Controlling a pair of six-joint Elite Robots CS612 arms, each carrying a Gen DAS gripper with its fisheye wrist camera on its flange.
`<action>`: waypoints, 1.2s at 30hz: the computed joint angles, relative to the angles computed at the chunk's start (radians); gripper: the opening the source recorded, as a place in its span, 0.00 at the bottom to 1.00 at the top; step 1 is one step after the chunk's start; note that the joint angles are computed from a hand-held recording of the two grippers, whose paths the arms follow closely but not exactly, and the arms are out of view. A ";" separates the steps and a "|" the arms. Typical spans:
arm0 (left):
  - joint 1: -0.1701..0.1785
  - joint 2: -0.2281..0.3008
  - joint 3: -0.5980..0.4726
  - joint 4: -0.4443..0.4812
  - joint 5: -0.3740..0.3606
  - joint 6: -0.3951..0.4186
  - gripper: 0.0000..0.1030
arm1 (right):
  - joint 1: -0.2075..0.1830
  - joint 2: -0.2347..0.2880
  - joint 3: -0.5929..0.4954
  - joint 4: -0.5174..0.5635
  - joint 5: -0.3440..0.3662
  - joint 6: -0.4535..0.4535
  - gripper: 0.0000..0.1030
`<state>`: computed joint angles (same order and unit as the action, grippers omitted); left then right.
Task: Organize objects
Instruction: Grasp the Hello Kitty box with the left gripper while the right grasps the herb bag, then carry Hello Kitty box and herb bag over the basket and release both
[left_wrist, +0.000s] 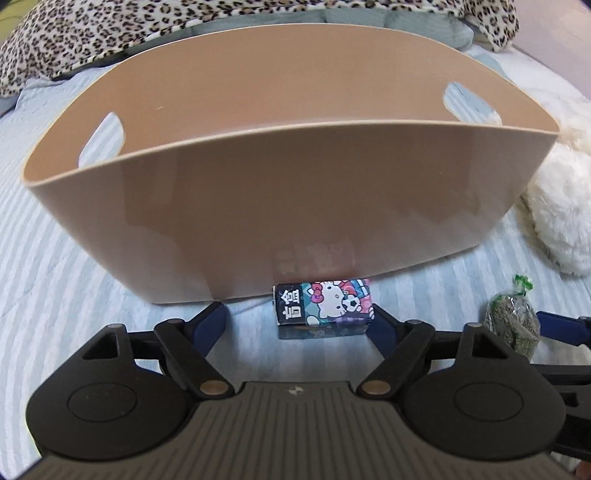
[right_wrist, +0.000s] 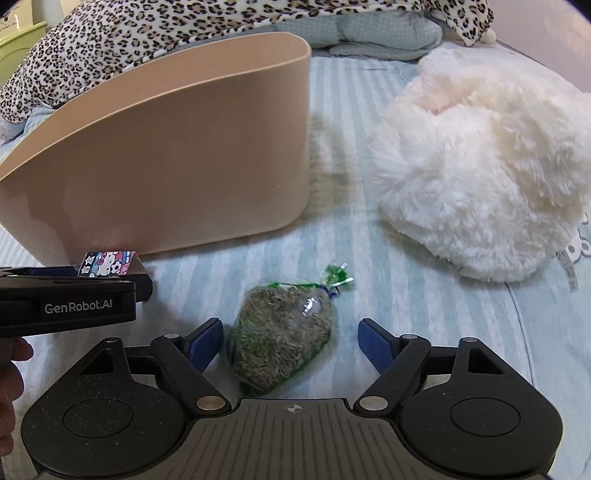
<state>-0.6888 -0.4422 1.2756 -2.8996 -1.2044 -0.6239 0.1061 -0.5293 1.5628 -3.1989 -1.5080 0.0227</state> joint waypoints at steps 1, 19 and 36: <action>0.001 0.000 0.004 -0.009 0.001 -0.001 0.68 | 0.001 0.002 -0.002 -0.001 0.001 -0.002 0.69; 0.002 -0.096 0.169 -0.155 0.042 0.067 0.51 | 0.025 -0.035 0.060 -0.175 -0.008 -0.025 0.44; -0.003 -0.161 0.218 -0.344 0.162 0.211 0.51 | 0.038 -0.087 0.041 -0.347 0.021 -0.057 0.44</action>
